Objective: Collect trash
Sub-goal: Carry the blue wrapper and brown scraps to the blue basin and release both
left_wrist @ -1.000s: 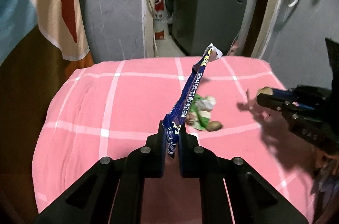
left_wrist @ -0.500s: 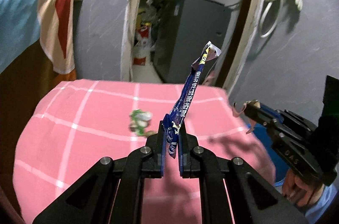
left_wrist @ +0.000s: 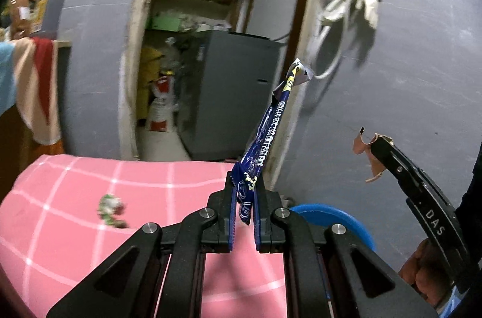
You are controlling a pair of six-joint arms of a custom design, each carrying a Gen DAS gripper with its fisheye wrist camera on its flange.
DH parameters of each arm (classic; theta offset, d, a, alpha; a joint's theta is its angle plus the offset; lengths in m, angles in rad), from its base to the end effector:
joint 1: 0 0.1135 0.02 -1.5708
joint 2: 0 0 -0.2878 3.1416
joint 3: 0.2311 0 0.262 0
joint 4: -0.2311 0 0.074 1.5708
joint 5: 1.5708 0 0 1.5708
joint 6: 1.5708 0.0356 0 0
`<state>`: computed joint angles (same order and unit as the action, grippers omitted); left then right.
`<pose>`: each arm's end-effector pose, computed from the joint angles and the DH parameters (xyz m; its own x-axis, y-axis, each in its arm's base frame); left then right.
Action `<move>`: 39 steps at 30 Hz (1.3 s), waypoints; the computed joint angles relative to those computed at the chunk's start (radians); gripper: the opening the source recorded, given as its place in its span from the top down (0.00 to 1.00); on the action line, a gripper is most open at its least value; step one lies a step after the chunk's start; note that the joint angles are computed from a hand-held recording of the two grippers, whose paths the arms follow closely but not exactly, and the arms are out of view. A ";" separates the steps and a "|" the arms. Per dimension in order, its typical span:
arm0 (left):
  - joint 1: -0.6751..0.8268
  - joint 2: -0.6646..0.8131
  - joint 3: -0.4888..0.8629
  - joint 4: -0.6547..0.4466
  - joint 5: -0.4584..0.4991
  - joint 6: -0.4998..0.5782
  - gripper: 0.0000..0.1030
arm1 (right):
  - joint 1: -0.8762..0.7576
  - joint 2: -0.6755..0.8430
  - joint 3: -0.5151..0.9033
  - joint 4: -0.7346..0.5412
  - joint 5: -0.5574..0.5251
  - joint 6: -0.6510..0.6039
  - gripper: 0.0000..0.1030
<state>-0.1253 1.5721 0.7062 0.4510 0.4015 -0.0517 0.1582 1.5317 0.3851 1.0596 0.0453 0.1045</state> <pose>0.3247 -0.0549 0.2029 -0.4237 0.0054 -0.9058 0.4486 0.8700 -0.2046 0.2743 0.0421 0.1838 -0.0971 0.0900 -0.9912 -0.1033 0.9896 0.1000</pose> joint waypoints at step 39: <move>-0.285 0.400 0.357 -0.358 -0.126 -0.019 0.72 | -0.332 0.094 0.135 -0.452 -0.095 0.183 0.73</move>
